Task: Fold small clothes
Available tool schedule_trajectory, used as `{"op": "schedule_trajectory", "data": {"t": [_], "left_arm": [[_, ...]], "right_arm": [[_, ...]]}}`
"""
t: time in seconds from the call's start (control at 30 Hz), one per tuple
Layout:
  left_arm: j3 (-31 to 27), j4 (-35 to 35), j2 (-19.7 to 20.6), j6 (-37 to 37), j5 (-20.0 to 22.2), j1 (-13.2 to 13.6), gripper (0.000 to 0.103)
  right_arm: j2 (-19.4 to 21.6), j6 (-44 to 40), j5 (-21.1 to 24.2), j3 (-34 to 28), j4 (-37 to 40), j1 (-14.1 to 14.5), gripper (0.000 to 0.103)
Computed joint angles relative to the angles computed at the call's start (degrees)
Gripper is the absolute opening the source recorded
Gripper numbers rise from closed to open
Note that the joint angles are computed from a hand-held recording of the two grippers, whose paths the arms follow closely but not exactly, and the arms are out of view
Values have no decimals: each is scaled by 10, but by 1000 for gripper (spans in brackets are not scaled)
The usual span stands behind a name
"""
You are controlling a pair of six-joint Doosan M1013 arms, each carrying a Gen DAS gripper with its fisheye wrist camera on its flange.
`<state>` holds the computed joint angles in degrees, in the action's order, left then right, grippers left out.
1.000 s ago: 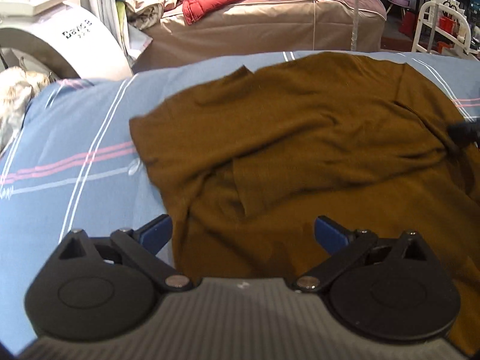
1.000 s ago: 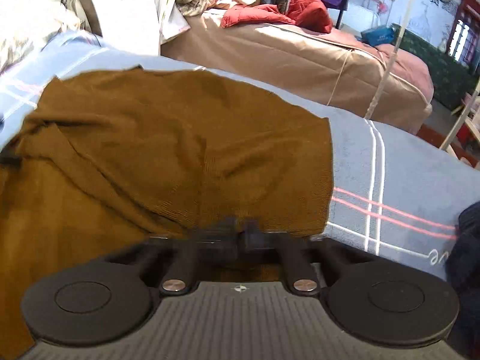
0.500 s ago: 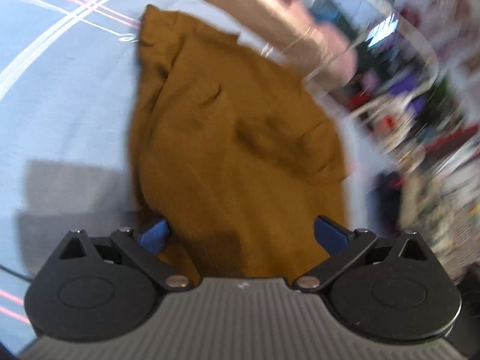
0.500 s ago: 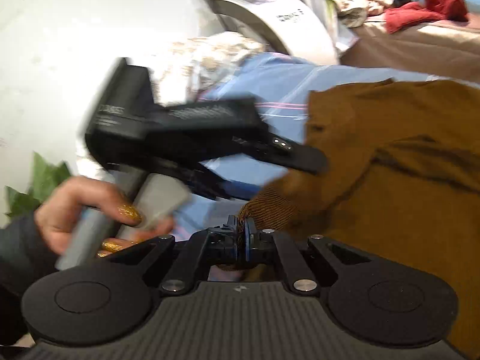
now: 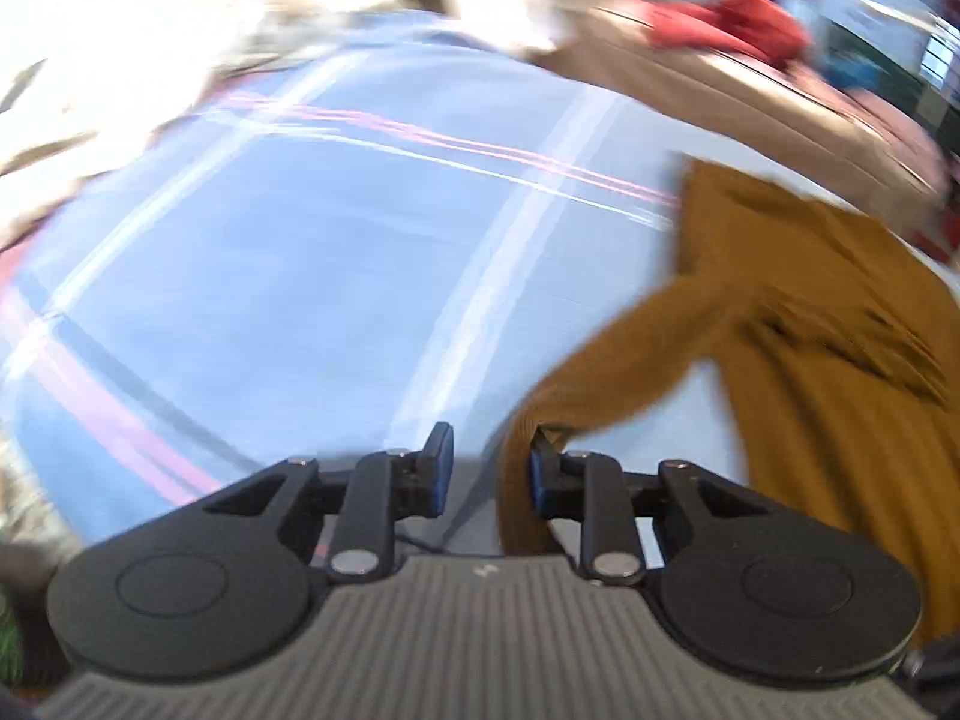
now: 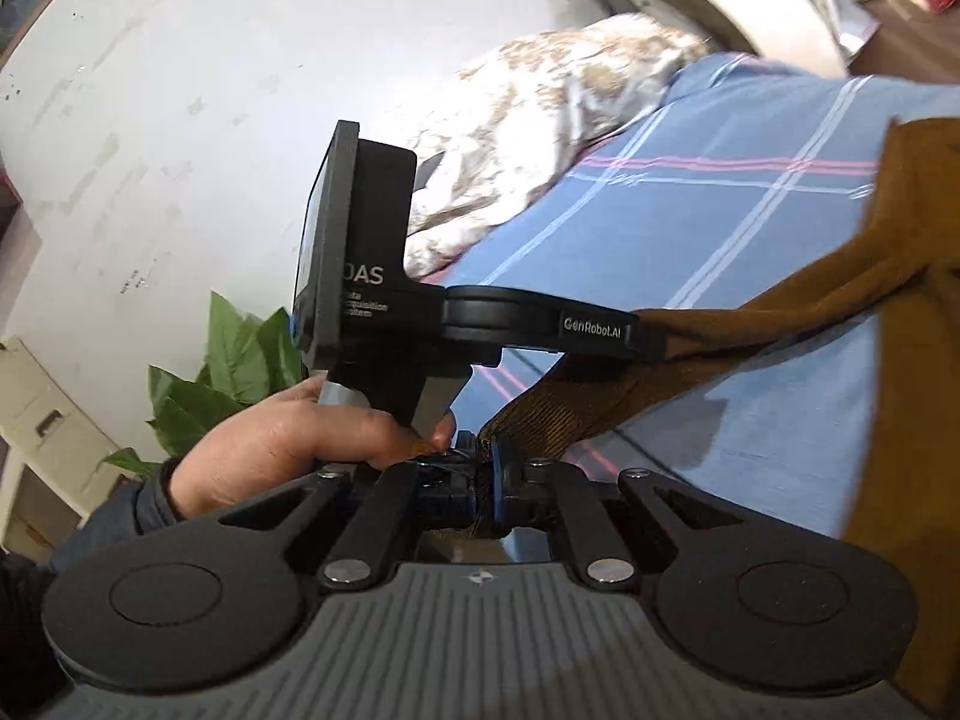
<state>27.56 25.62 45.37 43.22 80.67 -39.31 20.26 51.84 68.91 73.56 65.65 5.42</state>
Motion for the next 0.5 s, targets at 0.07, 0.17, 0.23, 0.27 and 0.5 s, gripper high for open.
{"op": "schedule_trajectory", "data": {"t": [0.07,0.17,0.23,0.27,0.5], "left_arm": [[-24,83,17,-12,71,-2,27],[-31,102,24,-25,99,3,65],[7,82,4,-48,37,0,79],[9,61,3,-37,12,-2,89],[10,-234,17,140,-78,-19,89]], "right_arm": [[3,27,-23,-10,-50,11,68],[-19,29,-104,16,-135,3,89],[-37,68,-167,33,-247,-4,96],[-46,87,-192,43,-293,-11,96],[-124,322,-279,148,-514,-124,97]]}}
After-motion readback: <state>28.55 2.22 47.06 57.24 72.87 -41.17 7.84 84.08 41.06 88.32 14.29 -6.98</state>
